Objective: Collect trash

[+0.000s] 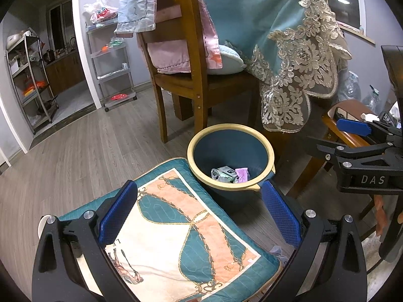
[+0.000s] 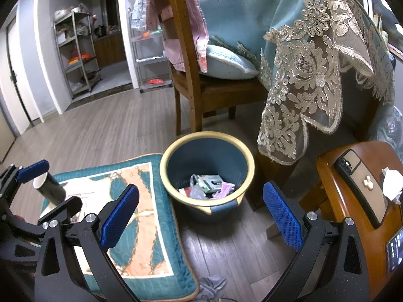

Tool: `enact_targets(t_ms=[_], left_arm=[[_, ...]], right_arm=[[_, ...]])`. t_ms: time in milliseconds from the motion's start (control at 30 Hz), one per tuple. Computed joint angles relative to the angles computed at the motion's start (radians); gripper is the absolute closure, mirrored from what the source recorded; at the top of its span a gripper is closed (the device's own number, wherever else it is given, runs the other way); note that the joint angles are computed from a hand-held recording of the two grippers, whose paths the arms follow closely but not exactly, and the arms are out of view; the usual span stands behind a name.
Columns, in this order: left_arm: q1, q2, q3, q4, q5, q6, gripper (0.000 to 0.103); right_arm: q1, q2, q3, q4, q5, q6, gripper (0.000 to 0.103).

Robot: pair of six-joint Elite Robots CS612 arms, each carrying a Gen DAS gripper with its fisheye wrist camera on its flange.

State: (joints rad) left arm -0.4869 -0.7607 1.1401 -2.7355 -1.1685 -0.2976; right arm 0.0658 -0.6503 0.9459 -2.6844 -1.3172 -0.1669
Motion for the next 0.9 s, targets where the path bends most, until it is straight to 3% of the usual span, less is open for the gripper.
enact_targets(t_ms=[900], left_arm=[[-0.001, -0.002, 0.009, -0.022, -0.01, 0.024, 0.006]], right_arm=[[0.001, 0.001, -0.002, 0.005, -0.001, -0.001, 0.005]])
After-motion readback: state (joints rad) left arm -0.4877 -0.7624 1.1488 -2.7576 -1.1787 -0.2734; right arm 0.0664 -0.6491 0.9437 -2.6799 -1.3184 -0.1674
